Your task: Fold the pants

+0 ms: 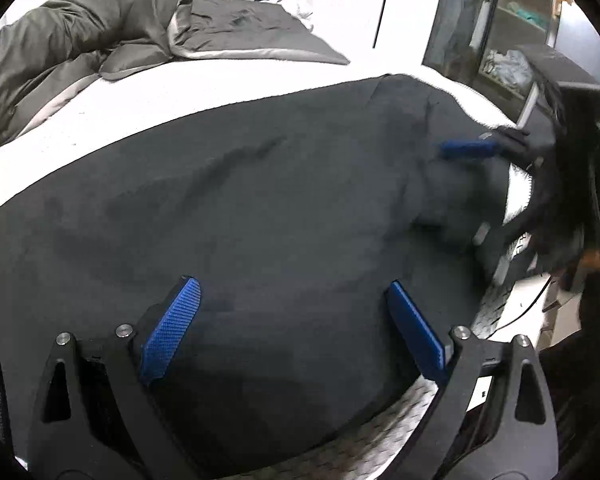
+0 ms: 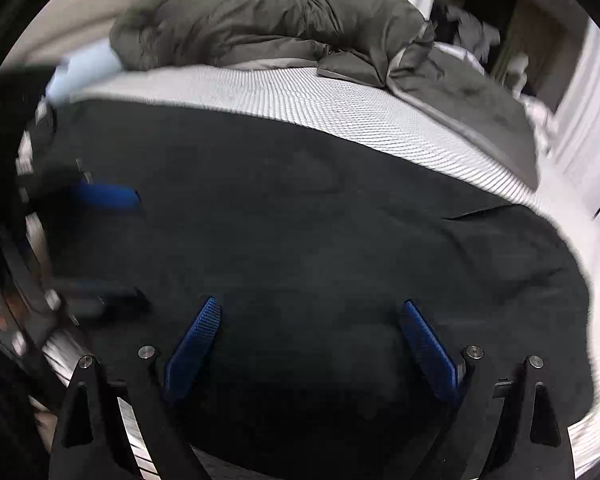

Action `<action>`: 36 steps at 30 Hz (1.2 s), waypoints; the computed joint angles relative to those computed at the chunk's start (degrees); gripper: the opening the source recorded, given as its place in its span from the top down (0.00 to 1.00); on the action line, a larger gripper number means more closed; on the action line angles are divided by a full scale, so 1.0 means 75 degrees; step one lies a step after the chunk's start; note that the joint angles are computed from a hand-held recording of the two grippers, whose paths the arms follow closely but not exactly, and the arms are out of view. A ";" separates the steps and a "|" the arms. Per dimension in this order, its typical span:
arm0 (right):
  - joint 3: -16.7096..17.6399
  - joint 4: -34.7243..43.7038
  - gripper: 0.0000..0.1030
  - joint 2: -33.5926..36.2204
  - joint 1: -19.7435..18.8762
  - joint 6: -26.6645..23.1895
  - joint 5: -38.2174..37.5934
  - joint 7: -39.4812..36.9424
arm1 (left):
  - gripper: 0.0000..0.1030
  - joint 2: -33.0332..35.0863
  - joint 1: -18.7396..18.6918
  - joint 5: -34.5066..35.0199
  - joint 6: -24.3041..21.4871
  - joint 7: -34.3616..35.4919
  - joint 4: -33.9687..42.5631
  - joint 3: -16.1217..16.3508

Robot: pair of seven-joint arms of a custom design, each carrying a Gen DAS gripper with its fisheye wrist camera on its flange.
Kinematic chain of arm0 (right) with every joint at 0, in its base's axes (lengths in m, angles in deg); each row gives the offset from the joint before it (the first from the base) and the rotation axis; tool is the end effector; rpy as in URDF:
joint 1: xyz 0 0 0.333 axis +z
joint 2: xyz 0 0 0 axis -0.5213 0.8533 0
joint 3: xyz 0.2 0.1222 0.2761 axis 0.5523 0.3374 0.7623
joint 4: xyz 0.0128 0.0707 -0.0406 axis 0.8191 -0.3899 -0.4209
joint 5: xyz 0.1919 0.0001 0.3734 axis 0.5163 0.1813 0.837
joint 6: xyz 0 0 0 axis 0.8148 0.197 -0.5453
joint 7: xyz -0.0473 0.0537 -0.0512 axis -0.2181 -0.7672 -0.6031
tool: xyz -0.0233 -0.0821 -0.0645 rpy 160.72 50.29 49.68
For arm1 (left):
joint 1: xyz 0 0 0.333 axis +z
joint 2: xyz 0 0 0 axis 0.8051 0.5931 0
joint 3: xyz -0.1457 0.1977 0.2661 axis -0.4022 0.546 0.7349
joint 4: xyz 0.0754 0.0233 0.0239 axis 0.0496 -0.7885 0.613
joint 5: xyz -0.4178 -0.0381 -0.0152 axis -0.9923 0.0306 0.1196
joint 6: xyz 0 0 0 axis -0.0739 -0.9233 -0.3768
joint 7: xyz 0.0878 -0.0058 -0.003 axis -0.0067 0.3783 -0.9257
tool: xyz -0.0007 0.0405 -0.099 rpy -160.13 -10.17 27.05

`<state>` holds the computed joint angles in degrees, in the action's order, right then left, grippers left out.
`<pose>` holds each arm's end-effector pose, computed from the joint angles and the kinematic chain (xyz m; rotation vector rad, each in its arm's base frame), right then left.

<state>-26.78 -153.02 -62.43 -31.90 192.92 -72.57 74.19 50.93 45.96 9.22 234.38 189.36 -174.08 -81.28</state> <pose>0.4480 0.1309 0.5022 -1.9022 1.8958 -0.9251 0.5995 -0.2435 0.4686 -0.9422 2.6346 -1.1348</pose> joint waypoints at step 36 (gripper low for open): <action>-0.1006 0.1079 0.16 0.0372 -0.0192 -0.3123 -0.1369 0.3209 | 0.09 0.0824 0.0883 0.2391 0.0621 -0.3037 0.0937 -0.0325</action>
<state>-34.32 -144.92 -59.64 -33.34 169.50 -82.83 98.26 57.11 52.59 27.16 239.04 166.58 -167.05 -83.72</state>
